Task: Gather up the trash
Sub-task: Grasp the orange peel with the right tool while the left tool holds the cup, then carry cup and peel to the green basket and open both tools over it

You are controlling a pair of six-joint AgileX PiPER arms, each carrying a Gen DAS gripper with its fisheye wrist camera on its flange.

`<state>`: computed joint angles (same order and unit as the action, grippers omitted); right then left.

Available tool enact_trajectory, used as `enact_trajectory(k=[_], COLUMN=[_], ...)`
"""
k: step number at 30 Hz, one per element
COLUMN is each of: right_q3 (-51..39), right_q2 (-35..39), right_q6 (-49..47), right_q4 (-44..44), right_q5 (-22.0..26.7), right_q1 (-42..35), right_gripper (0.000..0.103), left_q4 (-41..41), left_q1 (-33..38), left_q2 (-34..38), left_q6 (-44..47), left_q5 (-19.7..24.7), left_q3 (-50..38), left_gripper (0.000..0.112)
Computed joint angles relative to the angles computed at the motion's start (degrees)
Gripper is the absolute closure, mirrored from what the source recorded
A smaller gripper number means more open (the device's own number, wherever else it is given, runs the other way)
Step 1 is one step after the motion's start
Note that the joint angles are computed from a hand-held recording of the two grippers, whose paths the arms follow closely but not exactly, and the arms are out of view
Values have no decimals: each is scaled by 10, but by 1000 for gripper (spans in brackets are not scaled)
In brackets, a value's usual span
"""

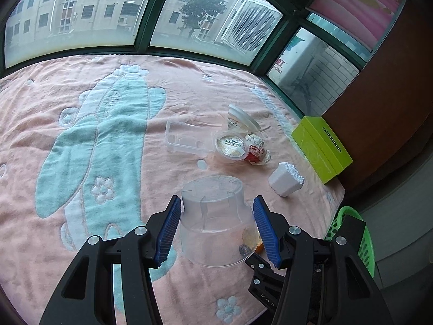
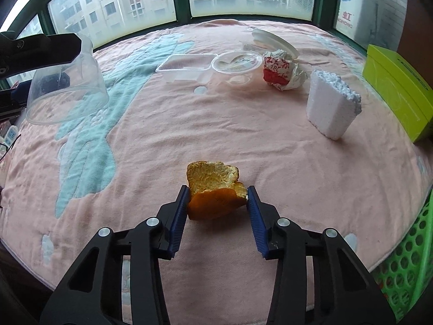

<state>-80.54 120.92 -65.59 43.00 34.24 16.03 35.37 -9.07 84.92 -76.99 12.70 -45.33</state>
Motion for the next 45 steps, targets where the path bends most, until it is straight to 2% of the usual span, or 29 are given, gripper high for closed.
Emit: enact_trajectory(k=[10, 20, 36, 45], right_q3=[1, -27, -95, -163], right_q2=[-40, -64, -57, -18], right_q6=[-15, 8, 51, 91], right_q4=[29, 28, 7, -18], right_q5=[57, 103, 127, 134], right_q1=[-70, -159, -300, -366], right_gripper=[61, 61, 61, 61], left_q4=[-6, -71, -213, -261], left_q1=[-38, -92, -168, -201], left_q2=[26, 88, 219, 302], left_q6=[10, 93, 278, 353], left_q5=[16, 45, 108, 169], left_q3=[-46, -148, -369, -520], left_gripper=[59, 59, 59, 59])
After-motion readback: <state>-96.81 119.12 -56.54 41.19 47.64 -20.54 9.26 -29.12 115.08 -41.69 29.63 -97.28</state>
